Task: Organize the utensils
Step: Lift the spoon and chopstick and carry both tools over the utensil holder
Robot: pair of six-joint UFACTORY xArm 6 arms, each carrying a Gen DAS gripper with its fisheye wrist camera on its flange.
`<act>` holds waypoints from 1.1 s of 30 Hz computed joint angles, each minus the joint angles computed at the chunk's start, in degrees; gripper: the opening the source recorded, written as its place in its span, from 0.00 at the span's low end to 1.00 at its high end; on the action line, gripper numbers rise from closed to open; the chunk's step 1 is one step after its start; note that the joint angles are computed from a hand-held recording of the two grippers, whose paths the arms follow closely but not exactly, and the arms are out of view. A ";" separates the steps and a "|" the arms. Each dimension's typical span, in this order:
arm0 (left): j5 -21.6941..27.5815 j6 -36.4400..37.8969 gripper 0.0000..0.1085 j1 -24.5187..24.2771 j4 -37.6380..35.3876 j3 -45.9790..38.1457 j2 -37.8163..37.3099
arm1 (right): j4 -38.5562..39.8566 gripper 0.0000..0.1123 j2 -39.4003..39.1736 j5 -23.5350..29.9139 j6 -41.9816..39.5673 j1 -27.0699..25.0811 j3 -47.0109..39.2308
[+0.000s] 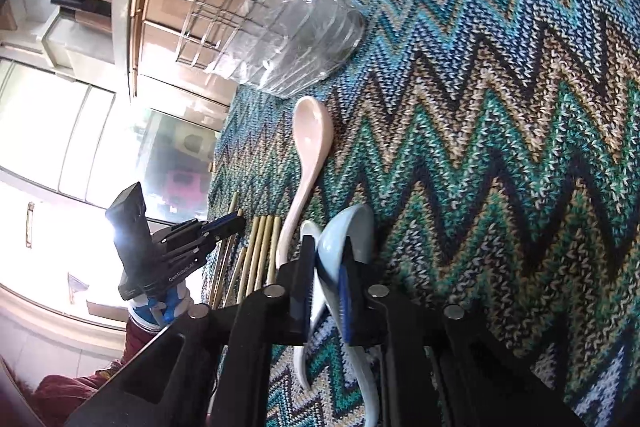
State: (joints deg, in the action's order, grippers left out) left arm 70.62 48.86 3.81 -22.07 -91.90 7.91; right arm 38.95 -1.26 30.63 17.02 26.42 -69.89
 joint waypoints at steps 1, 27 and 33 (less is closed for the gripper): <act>-0.08 -0.15 0.04 0.13 -0.10 0.01 -0.33 | -1.00 0.08 -0.47 -0.36 0.67 0.21 0.30; -19.06 -14.95 0.04 -1.48 -23.47 -26.25 3.91 | -68.53 0.08 12.56 -16.16 36.77 0.68 -32.44; -36.04 -30.21 0.04 -8.46 -17.85 -38.87 15.39 | -89.19 0.08 27.72 -12.02 49.50 -1.50 -53.33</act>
